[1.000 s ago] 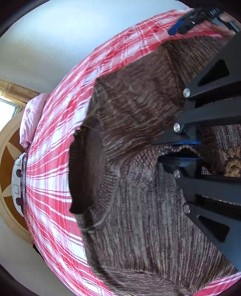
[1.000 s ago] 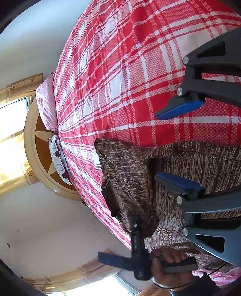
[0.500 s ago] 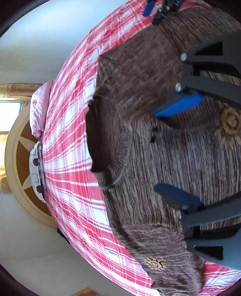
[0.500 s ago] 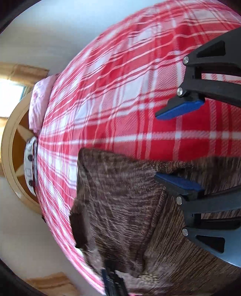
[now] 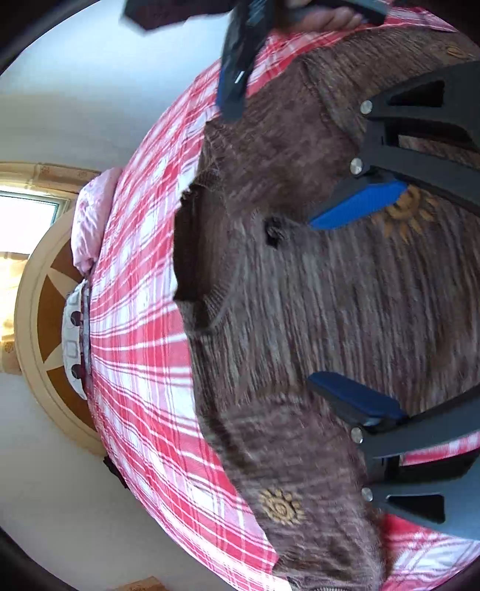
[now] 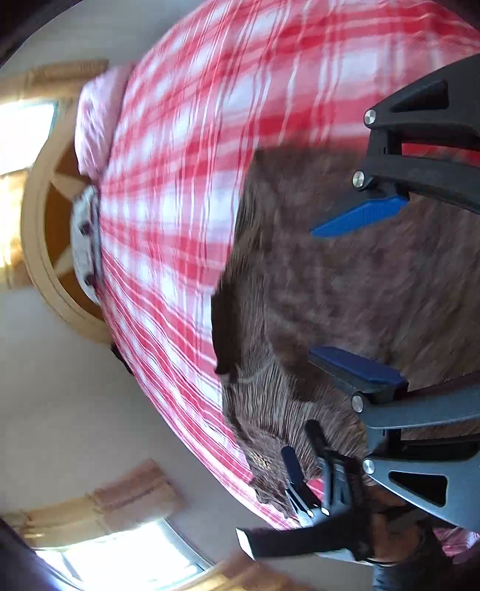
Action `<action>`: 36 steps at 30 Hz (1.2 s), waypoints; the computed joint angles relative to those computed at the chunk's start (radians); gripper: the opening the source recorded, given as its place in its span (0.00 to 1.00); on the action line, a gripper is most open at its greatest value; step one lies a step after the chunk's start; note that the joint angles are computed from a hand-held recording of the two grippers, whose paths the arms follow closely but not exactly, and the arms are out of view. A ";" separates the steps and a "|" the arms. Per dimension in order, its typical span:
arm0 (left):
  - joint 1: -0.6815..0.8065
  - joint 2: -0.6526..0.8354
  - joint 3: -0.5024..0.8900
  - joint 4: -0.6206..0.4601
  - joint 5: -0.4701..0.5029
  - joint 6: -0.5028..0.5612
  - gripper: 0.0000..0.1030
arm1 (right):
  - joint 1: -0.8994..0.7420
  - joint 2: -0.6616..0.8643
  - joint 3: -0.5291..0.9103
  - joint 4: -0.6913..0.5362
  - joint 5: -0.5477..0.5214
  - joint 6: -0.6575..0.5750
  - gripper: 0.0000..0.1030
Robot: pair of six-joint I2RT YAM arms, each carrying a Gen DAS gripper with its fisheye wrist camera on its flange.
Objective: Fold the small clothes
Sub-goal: 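Move the left gripper to the sweater side edge and grasp it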
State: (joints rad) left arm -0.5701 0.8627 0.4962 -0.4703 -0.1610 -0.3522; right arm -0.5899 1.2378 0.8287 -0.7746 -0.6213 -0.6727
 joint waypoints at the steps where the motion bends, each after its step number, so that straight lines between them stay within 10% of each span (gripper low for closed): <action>1: 0.052 -0.034 -0.008 -0.024 0.035 0.040 0.79 | 0.093 0.060 0.011 0.050 0.015 0.087 0.61; 9: 0.781 -0.136 -0.031 -0.152 0.333 0.525 0.80 | 0.489 0.550 0.331 0.199 0.130 0.434 0.61; 17: 1.460 0.068 -0.017 0.066 0.508 0.937 0.80 | 0.500 0.726 0.575 0.264 0.294 0.617 0.61; 29: 1.648 0.427 0.126 0.046 0.707 0.913 0.78 | 0.477 0.178 0.121 0.394 0.192 0.516 0.61; 36: 1.575 0.420 0.112 0.036 0.632 0.892 0.51 | 0.512 -0.261 -0.102 0.233 0.135 0.401 0.61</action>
